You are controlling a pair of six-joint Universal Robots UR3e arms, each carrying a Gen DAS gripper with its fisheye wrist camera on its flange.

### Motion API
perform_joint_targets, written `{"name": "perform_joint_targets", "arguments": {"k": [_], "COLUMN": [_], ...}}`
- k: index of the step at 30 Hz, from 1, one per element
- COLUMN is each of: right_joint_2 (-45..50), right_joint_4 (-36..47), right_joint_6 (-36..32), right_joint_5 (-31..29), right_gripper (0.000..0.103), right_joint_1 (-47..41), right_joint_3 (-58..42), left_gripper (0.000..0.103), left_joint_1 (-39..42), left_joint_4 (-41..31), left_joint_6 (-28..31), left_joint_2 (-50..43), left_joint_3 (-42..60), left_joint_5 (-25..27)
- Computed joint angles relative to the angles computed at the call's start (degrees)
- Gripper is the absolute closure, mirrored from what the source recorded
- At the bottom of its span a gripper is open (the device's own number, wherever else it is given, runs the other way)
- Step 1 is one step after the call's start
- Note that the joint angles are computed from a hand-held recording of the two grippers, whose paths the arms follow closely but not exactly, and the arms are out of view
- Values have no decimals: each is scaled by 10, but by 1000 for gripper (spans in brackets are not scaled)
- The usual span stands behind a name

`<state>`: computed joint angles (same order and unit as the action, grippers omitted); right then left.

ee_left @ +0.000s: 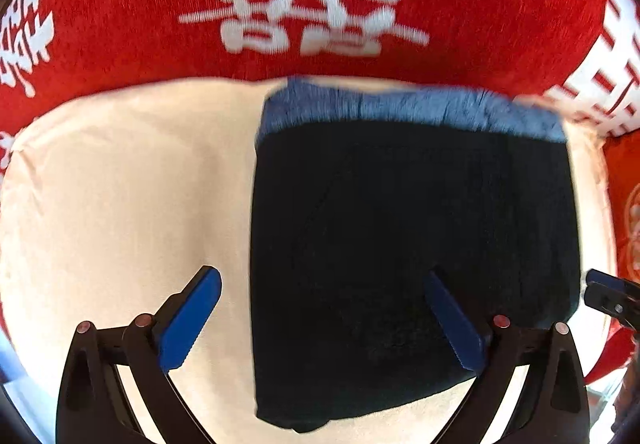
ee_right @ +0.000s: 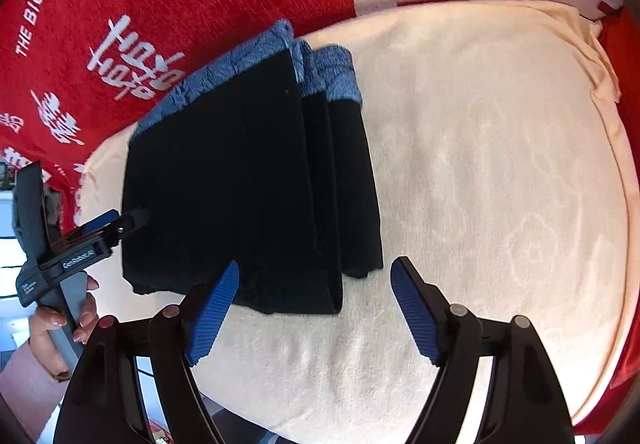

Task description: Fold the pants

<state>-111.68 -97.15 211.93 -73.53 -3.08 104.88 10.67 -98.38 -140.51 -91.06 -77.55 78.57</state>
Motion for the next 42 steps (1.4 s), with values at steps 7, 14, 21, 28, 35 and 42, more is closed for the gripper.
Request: {"name": "perform_joint_targets", "arguments": {"k": [7,14,21,28,35,42], "right_joint_2": [-65,-55,53,-35,-151,-224], "right_joint_4": [-9,-10,-128,-62,27,-52], "right_joint_6": [-160,-308,-238,-233,-192,-32], "right_joint_5": [122,262,249,308,348,318], "right_gripper": [17,17,35,63,63,63], "right_joint_1": [-172,-278,-200,-242,-231,-131], "right_joint_3": [102,195,175,189,185,219], "left_gripper": [1,1,19,48,48,47], "left_joint_1": [39,45,60,71,135,223], "left_joint_4": [-103,-170,-171,-196,-302,-310], "left_joint_6": [73,160,135,141,224,308], "left_joint_2": [-151,-231,-228,-158,-89,5], "left_joint_3": [153,192,165,158,182,70], "left_joint_5": [-59,-91,-129,-141,-121,-75]}}
